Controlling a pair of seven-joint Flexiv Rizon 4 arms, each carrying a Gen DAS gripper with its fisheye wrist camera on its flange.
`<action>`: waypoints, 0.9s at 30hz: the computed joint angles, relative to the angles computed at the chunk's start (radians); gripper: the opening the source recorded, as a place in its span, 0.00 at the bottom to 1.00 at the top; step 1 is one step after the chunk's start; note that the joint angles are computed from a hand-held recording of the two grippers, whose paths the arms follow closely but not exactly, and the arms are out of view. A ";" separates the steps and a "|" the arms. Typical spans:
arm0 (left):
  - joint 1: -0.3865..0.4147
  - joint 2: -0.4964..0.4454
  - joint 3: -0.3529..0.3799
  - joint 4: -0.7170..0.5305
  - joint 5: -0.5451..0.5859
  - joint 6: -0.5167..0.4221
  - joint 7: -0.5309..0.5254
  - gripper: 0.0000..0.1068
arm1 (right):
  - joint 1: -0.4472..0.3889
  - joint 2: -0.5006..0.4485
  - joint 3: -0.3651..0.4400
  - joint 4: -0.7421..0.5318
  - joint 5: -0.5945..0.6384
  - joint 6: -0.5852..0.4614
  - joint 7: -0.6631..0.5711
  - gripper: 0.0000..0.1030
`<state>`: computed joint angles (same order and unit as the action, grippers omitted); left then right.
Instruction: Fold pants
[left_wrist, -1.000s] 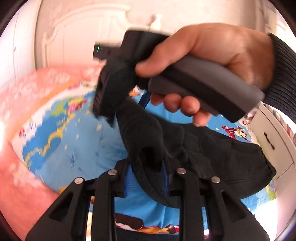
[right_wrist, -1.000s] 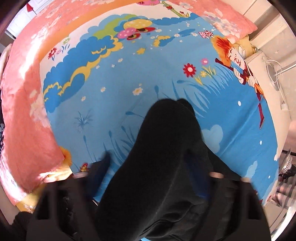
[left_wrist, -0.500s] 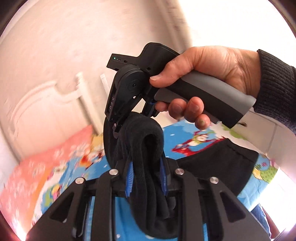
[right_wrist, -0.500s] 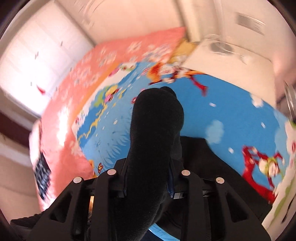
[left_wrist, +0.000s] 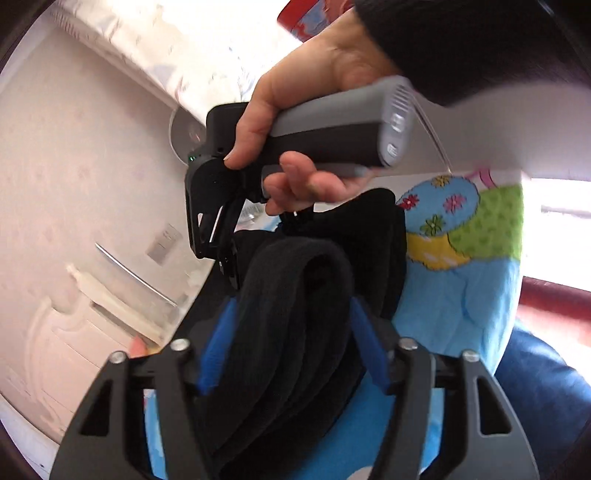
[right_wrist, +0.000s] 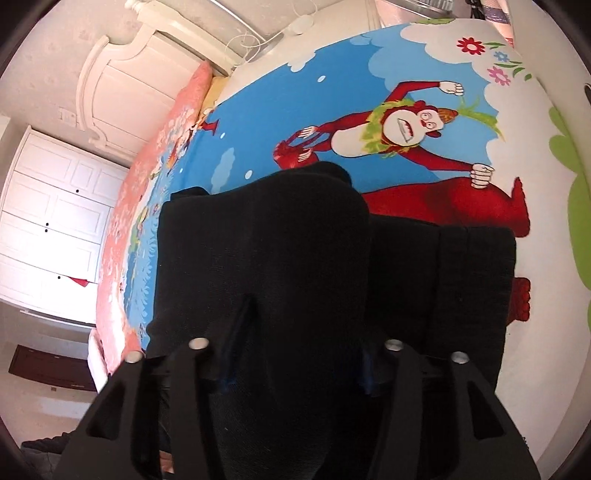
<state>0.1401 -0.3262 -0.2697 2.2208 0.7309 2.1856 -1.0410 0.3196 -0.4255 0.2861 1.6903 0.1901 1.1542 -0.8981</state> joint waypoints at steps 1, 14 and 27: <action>-0.034 -0.016 0.048 0.010 -0.029 0.034 0.045 0.61 | 0.009 -0.004 -0.008 -0.012 -0.023 -0.025 0.000 0.58; 0.046 -0.040 -0.001 -0.012 -0.062 0.035 0.041 0.18 | 0.073 0.004 -0.070 -0.134 -0.193 -0.243 0.029 0.28; 0.027 0.041 -0.011 -0.123 0.097 -0.013 -0.139 0.17 | 0.084 0.093 -0.102 -0.118 -0.266 -0.285 0.086 0.26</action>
<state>0.1676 -0.2853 -0.2805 2.0973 0.8282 2.1727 -1.1805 0.4032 -0.3324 0.1836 1.5718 -0.0756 0.8693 -0.8125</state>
